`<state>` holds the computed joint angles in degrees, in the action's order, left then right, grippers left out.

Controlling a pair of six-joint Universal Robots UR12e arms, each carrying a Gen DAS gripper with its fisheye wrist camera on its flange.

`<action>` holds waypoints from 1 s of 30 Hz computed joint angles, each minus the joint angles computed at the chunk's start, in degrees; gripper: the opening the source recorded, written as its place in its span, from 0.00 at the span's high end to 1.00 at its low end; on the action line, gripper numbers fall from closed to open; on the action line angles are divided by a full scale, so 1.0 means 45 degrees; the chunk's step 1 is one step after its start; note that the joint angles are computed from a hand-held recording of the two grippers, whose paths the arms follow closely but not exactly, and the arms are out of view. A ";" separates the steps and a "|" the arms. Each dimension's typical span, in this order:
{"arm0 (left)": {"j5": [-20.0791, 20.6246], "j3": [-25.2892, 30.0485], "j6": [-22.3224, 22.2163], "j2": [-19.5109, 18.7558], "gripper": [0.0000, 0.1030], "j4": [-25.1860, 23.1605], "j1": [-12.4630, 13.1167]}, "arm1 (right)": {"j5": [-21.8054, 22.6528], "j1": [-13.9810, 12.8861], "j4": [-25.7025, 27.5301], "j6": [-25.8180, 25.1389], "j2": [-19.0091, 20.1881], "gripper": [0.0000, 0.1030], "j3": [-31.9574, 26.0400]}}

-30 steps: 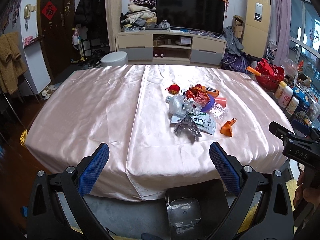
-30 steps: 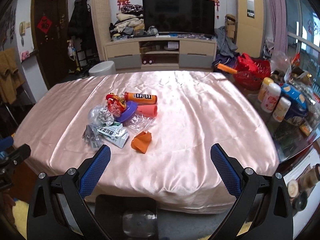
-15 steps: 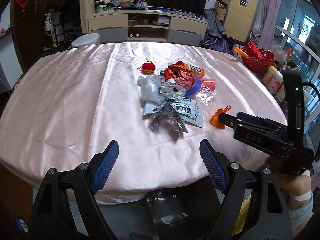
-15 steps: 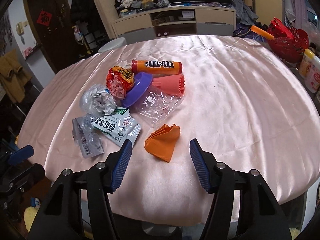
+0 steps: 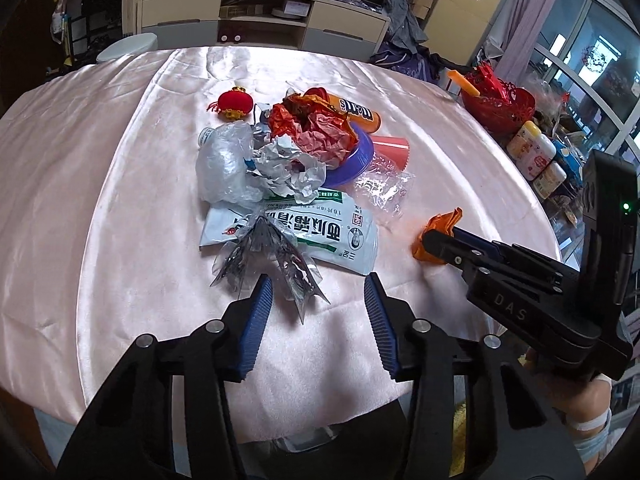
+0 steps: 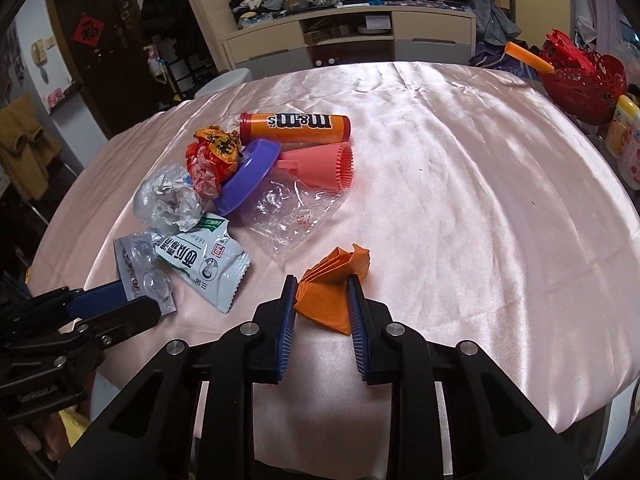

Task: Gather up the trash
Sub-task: 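Grasp the orange paper scrap with the right gripper while the left gripper grasps the clear plastic wrapper, then carry the clear wrapper and orange scrap to the black bin and release both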

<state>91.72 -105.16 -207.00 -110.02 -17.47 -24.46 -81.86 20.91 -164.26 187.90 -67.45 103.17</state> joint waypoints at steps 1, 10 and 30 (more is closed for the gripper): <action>0.0002 0.0061 0.0005 -0.0058 0.59 -0.0041 0.0011 | 0.0040 -0.0030 -0.0016 -0.0025 -0.0033 0.77 0.0029; 0.0314 -0.0032 0.0047 0.0100 0.78 -0.0161 -0.0022 | 0.0376 -0.0119 0.0082 -0.0586 -0.0448 0.87 0.0410; 0.1460 -0.2007 -0.0295 0.1917 0.78 0.0503 -0.1292 | 0.0036 -0.0033 -0.1236 -0.0173 -0.1798 0.83 0.2097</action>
